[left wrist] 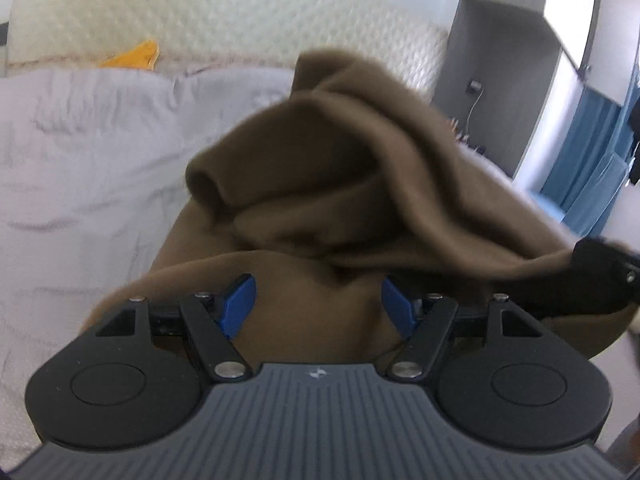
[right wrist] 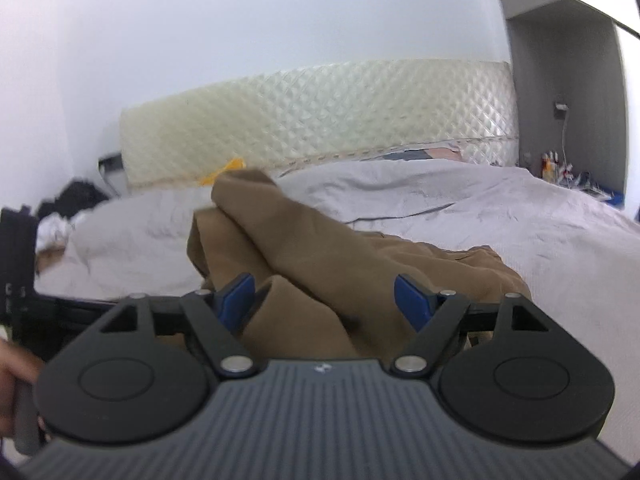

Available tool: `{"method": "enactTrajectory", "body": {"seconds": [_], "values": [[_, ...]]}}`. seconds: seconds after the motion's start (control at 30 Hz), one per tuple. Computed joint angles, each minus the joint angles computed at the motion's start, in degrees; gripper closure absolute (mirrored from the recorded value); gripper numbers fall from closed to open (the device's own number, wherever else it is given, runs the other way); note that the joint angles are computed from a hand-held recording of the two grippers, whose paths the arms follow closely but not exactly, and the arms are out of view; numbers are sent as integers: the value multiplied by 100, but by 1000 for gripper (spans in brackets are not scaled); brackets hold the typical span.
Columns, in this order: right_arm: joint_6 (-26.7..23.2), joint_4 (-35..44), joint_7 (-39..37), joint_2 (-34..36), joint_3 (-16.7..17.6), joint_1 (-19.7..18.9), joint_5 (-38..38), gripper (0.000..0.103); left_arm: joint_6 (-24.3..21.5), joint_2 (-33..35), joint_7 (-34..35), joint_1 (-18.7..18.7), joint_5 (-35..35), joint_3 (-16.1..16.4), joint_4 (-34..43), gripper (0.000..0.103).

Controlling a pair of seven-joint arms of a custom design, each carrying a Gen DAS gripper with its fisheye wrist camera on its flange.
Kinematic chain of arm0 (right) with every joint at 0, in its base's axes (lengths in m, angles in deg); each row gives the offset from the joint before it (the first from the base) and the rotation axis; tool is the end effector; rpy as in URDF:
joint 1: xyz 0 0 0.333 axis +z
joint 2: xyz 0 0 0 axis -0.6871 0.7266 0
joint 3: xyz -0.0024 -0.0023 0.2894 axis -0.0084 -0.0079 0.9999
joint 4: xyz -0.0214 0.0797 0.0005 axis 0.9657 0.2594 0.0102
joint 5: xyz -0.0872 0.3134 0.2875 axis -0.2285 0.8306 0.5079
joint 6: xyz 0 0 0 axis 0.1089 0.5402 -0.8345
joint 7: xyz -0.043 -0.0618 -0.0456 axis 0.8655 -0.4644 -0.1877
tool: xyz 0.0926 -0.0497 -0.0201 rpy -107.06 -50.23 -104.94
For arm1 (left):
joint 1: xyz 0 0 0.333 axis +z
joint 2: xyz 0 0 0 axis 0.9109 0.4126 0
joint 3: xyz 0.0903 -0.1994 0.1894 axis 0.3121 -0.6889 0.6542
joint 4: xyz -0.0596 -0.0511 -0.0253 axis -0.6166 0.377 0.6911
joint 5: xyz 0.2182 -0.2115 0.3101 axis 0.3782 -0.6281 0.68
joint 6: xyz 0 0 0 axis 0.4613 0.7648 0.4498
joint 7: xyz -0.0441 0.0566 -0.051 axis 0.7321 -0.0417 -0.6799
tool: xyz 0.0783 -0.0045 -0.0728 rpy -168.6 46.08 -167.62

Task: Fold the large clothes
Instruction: 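Lift the jacket with both grippers and pull the grippers apart to spread it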

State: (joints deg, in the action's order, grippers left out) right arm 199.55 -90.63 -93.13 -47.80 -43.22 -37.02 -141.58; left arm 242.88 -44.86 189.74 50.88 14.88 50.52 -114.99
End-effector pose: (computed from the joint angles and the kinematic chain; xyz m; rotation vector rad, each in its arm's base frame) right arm 0.3664 0.2058 0.5395 -1.1673 1.6568 -1.1253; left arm 0.5895 -0.2908 0.4924 -1.2227 2.2668 -1.3863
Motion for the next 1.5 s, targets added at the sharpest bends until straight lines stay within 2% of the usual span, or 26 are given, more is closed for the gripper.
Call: {"method": "enactTrajectory", "body": {"seconds": [0.1,0.17,0.2,0.27,0.3,0.37,0.4,0.47,0.53,0.57,0.7,0.83,0.9,0.97,1.03,1.07,1.13,1.23,1.37,1.5], "values": [[467,96,-309,286,-344,52,139,23,-7,24,28,17,-38,8,-40,29],[593,242,-1004,536,-532,182,313,24,-14,-16,162,48,-198,9,-97,29],[562,331,-1440,669,-570,247,388,24,-19,0,176,54,-220,18,-80,30],[165,546,-2246,938,-469,328,513,25,-30,61,71,66,-143,41,-17,30],[40,645,-2528,1068,-421,337,509,33,-46,89,7,72,-111,44,5,30],[-162,761,-2620,1197,-313,291,468,43,-70,124,32,103,-149,34,16,30],[-119,759,-2560,1194,-343,289,471,54,-65,142,51,109,-152,27,33,30],[-30,719,-2356,1121,-398,254,494,63,-35,122,194,122,-289,-1,5,30],[4,620,-1950,971,-334,139,461,91,-9,69,224,118,-341,-10,-57,30],[-198,666,-1730,954,-199,48,429,91,-7,73,189,110,-301,-1,-63,30],[83,261,-499,423,-317,-185,396,92,4,49,385,112,-512,-9,-72,30],[77,-95,775,-130,-49,-584,186,92,-14,-29,639,103,-673,0,-147,30],[-159,-138,1084,-237,25,-616,226,93,-14,-58,767,98,-772,8,-183,30],[-157,-234,1326,-302,-126,-587,326,93,-59,-86,1042,103,-1029,10,-191,30],[-53,-335,1425,-326,-311,-510,499,93,-237,-145,1127,120,-1258,39,-207,30],[-29,-364,1429,-332,-350,-492,560,93,-501,-183,1134,153,-1456,72,-190,30],[-105,-393,1372,-393,-295,-421,653,93,-1160,-257,1267,241,-1991,159,-157,30],[-173,-324,1235,-322,-245,-407,681,93,-1648,-290,1127,252,-2309,215,-92,29],[-363,-274,1004,-284,-208,-319,708,93,-2191,114,114,277,-2063,202,404,28],[-559,-263,809,-281,-154,-221,700,91,-2361,662,-1026,270,-1536,64,956,28]]}}
